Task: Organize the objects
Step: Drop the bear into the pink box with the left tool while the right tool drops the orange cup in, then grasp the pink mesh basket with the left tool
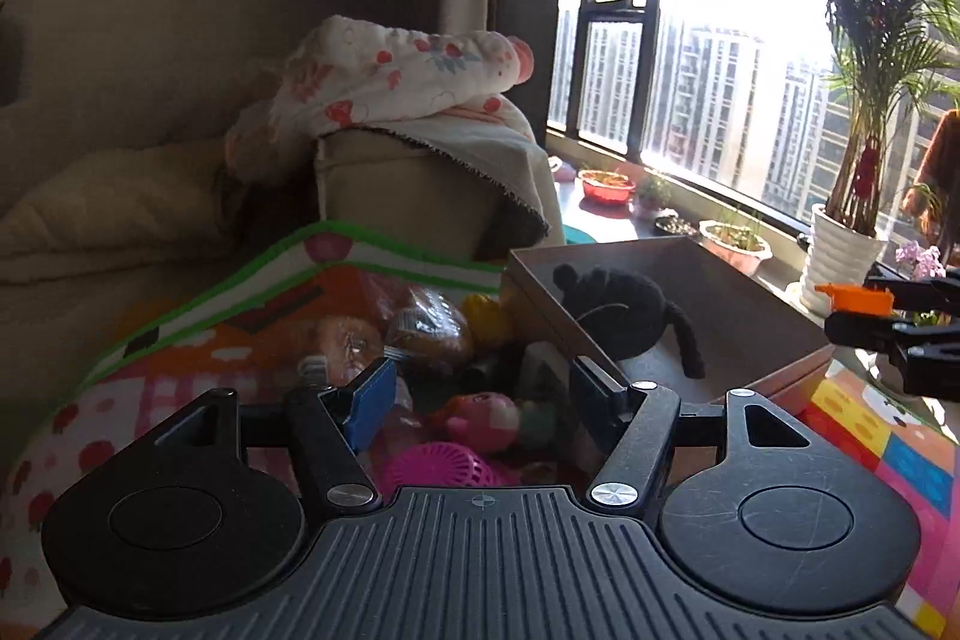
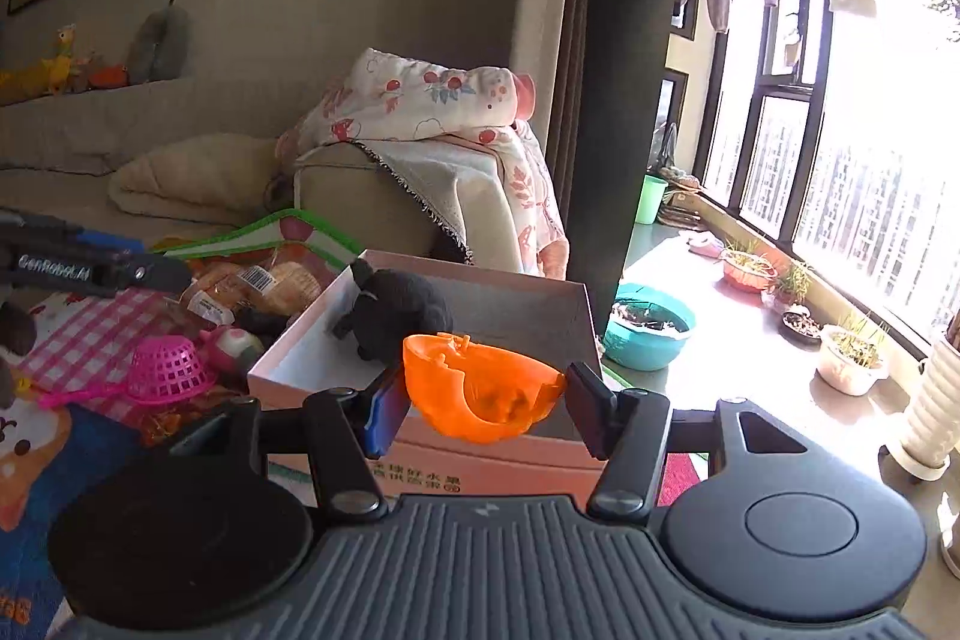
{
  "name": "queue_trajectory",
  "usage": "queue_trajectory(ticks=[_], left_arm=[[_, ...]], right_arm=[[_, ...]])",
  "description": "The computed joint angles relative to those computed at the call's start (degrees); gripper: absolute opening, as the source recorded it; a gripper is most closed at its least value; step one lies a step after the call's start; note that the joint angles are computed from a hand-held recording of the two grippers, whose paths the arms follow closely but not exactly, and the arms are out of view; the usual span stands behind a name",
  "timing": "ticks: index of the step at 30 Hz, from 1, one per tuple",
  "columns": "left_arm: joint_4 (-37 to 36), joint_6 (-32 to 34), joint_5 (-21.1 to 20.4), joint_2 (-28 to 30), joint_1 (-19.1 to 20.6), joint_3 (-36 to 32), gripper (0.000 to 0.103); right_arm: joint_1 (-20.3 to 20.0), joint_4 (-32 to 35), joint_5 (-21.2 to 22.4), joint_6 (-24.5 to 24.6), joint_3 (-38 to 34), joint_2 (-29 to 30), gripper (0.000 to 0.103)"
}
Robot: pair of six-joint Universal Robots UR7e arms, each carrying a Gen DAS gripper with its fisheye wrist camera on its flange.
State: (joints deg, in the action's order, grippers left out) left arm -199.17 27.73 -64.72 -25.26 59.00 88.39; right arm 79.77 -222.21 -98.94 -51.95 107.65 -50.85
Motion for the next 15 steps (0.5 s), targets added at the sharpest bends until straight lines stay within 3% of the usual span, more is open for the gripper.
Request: queue_trajectory(ticks=[2,3,4,8,15], left_arm=[[1.6,2.5,0.1,-2.1,0.8,3.1,0.069],[3.1,3.8,0.0,-3.1,1.2,4.4,0.069],[4.7,5.1,0.1,-4.0,1.4,5.4,0.069],[3.9,10.2,-0.3,-4.9,2.4,8.0,0.069],[10.1,5.1,-4.3,-2.5,4.2,0.9,0.069]], right_arm=[[1.1,1.5,-0.5,1.4,-4.2,1.8,0.062],[1.7,2.3,-1.6,2.1,-6.3,2.8,0.084],[2.2,2.9,-2.8,2.5,-8.3,3.8,0.098],[3.0,3.9,-3.5,3.0,-9.2,5.6,0.099],[2.3,1.1,-2.5,-3.2,-0.3,4.8,0.103]])
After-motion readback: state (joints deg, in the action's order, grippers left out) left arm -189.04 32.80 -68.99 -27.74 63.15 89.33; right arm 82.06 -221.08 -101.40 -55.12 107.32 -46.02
